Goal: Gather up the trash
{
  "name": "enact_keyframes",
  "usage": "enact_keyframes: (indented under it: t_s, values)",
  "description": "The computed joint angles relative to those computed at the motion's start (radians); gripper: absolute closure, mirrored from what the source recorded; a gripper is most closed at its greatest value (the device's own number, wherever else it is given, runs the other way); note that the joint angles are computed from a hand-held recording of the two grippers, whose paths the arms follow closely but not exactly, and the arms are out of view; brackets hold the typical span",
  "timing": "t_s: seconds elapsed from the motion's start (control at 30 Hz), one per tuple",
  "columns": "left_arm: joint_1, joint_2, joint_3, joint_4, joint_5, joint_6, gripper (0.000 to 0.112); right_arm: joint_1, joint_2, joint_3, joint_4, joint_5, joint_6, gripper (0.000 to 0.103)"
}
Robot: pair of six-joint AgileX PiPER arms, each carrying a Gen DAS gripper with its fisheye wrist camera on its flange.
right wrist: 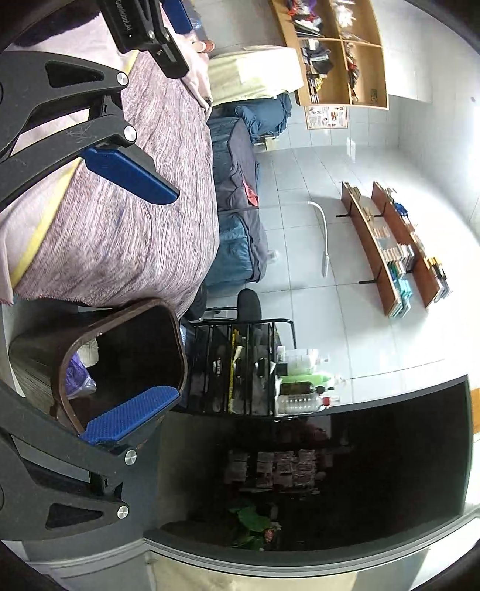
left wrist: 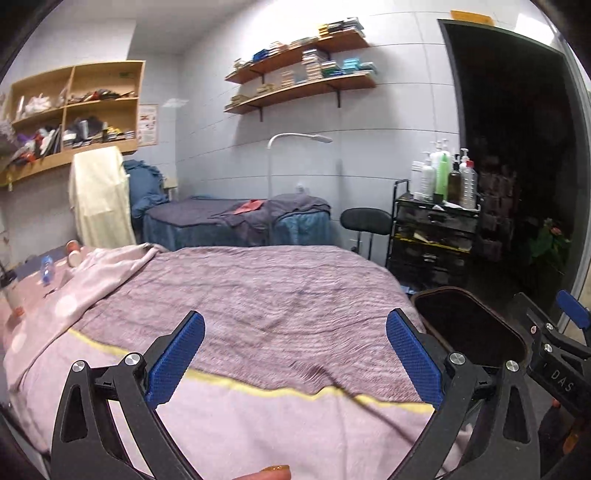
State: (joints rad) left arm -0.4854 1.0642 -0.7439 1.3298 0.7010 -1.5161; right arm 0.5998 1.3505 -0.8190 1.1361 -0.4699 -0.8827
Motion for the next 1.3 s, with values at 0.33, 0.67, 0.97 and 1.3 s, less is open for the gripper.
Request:
enact_keyframes:
  t_s: [0.33,0.67,0.97,1.3]
  values:
    - [-0.065,-0.131,0.083,-0.041,0.118,0.000,0.015,0.146,-0.061,0.047,0.101,-0.097,-0.107,0.006]
    - [-0.077,-0.139,0.086,-0.022,0.133,-0.009,0.015,0.196,-0.079,0.047,0.146,-0.144,-0.155,0.006]
    - [-0.085,-0.137,0.082,-0.020,0.140,-0.010,0.015,0.174,-0.073,0.037,0.147,-0.134,-0.154,0.006]
    - [-0.092,-0.134,0.076,-0.024,0.149,-0.006,0.015,0.166,-0.075,0.039,0.153,-0.127,-0.156,0.006]
